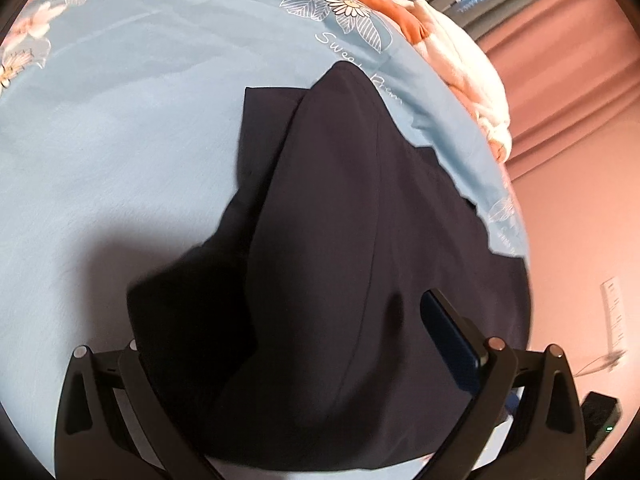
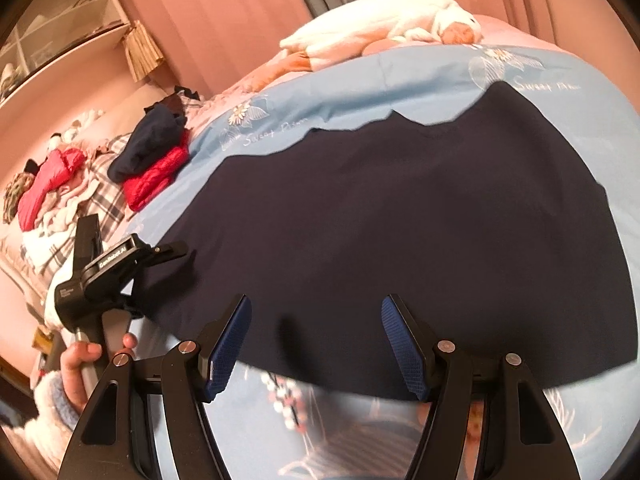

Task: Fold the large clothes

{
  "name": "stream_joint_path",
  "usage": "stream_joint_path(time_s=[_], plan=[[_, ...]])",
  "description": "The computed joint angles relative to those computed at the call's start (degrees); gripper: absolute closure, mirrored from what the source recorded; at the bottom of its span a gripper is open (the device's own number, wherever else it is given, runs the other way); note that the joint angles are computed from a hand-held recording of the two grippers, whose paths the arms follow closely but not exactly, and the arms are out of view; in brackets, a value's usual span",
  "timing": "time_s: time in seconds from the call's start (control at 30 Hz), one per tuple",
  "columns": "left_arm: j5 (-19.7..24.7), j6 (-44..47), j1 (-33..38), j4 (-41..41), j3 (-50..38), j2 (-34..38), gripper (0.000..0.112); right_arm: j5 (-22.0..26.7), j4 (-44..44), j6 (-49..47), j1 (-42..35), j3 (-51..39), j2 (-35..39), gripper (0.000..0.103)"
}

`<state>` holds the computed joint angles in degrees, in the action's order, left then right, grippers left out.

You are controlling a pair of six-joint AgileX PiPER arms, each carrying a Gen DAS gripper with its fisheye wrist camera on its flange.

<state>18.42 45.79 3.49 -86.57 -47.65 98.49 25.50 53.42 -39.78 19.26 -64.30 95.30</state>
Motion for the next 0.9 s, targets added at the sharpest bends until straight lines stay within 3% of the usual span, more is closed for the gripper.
stream_joint_path(time_s=[0.07, 0.13, 0.33, 0.57, 0.9], plan=[[5.5, 4.2, 3.4, -4.5, -0.2, 1.4, 0.010, 0.1, -1.1, 1.9, 0.6, -2.6, 1.8, 0.036], [13.6, 6.4, 8.0, -6.1, -0.8, 3.3, 0.010, 0.3, -1.8, 3.0, 0.9, -4.0, 2.6, 0.036], [38.2, -0.4, 18.5, 4.0, -12.4, 14.7, 0.010, 1.1, -1.5, 2.1, 1.0, -5.4, 3.8, 0.036], [40.0, -10.2, 15.8, 12.7, -25.3, 20.0, 0.010, 2.7, -1.7, 2.9, -0.1, -6.8, 5.6, 0.036], [47.9, -21.4, 12.9, 19.7, -44.6, 29.9, 0.012, 3.9, -7.5, 7.0, 0.7, -12.9, 8.9, 0.036]])
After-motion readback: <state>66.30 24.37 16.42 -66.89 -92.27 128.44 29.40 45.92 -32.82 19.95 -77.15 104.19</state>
